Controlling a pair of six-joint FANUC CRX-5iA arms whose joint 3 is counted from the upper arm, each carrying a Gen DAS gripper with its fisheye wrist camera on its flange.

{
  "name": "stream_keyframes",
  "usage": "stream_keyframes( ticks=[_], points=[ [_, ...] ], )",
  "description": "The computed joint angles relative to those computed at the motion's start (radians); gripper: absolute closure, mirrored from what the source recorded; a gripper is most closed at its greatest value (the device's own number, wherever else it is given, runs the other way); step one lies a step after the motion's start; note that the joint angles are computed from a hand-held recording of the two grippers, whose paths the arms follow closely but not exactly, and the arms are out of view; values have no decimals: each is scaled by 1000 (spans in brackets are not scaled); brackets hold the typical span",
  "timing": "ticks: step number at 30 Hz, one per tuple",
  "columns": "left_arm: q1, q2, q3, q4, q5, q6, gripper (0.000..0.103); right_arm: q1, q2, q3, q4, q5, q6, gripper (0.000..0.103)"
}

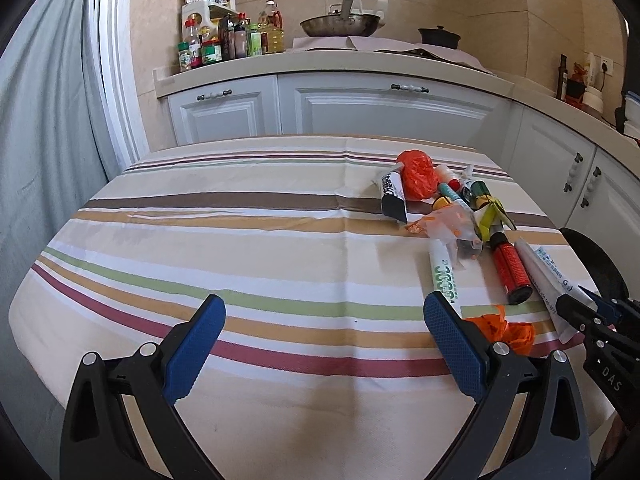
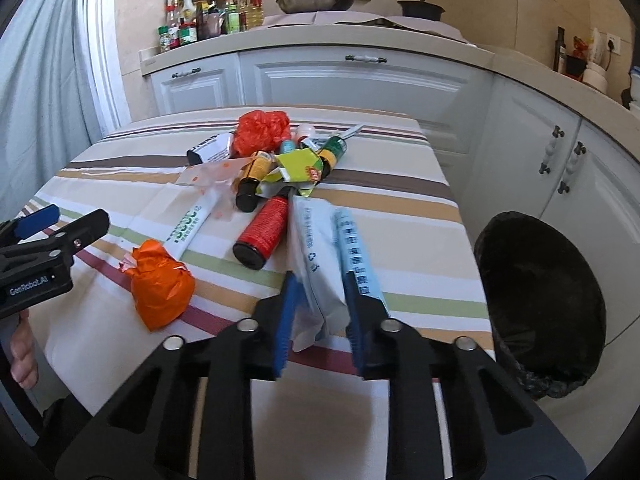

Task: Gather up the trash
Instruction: 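Grasp the white folded packet with the right gripper and lift it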

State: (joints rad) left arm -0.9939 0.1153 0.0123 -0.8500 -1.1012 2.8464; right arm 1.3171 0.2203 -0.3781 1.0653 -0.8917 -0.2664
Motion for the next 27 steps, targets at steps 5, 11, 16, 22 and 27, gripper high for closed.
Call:
stream_keyframes(
  ticks=[5, 11, 16, 22, 27],
  points=[
    [6, -2, -4, 4, 5, 1, 6, 5, 4, 10, 1, -11, 9, 81],
    [13, -5, -11, 10, 17, 1, 6, -2, 16, 25, -11, 9, 37, 81],
    [16, -6, -14, 13, 31, -6, 6, -4, 12, 13, 29, 18, 11, 88],
    [5, -9, -11, 13, 47, -11, 6, 9, -1, -3, 77, -19, -8, 90],
    [-21, -4, 5, 1, 51, -16, 6, 22, -36, -43, 109, -47, -64, 91]
  ],
)
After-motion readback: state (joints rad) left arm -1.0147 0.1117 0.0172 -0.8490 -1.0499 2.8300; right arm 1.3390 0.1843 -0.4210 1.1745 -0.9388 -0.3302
